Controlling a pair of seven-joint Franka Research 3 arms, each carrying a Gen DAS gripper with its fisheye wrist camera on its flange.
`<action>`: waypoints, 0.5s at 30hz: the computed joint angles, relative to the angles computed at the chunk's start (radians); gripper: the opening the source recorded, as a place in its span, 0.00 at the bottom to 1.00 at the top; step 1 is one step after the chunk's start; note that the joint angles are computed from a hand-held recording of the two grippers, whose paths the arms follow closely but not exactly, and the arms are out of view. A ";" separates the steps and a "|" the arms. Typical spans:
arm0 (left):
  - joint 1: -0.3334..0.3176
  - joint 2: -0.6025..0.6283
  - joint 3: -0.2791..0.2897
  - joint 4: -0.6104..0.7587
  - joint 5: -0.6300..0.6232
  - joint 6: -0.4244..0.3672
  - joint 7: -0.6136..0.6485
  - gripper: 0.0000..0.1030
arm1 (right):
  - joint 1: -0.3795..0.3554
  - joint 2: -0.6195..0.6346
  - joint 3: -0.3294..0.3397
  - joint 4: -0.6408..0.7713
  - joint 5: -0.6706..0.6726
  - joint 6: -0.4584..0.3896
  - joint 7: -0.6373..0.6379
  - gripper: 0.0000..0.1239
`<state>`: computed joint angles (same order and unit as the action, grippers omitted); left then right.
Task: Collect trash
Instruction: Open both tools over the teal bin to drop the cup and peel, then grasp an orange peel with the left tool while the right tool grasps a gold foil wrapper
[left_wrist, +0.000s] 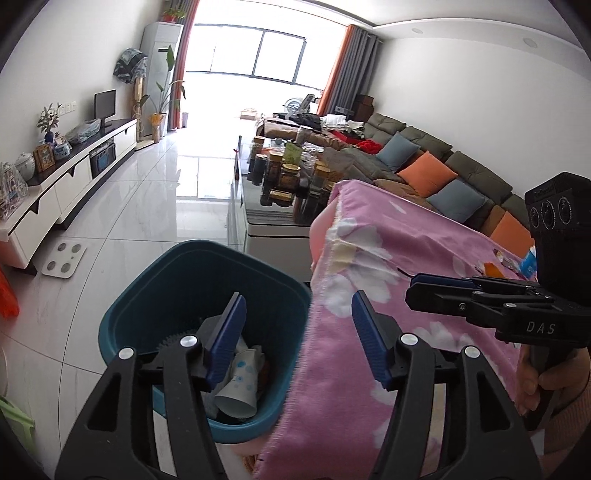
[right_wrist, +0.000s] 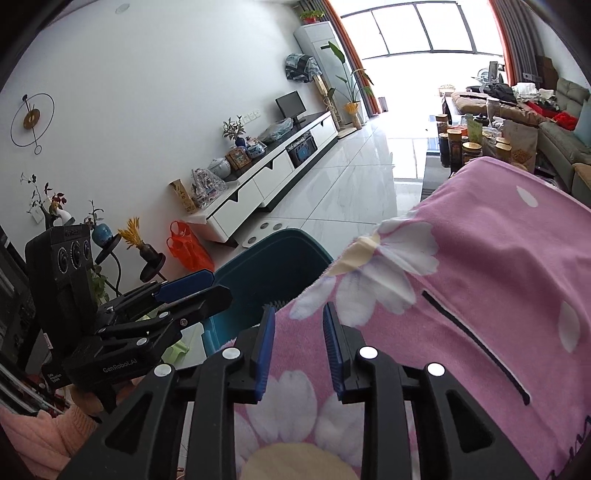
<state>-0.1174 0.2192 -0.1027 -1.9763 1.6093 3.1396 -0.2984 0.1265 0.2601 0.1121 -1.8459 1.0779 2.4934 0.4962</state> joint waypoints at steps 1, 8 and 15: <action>-0.004 0.008 -0.009 0.010 -0.043 0.007 0.054 0.58 | -0.010 -0.021 -0.003 -0.024 0.022 0.011 -0.019 0.21; 0.009 0.113 -0.141 0.071 -0.446 0.041 0.547 0.59 | -0.050 -0.138 -0.065 -0.173 0.128 0.097 -0.090 0.22; 0.115 0.291 -0.418 0.211 -0.749 -0.049 0.980 0.58 | -0.087 -0.197 -0.127 -0.266 0.179 0.191 -0.102 0.22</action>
<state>-0.0019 0.5098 -0.5211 -1.7649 0.8606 3.0907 0.6816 0.0391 0.0629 -0.0150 -2.1121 1.2570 2.6849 0.3942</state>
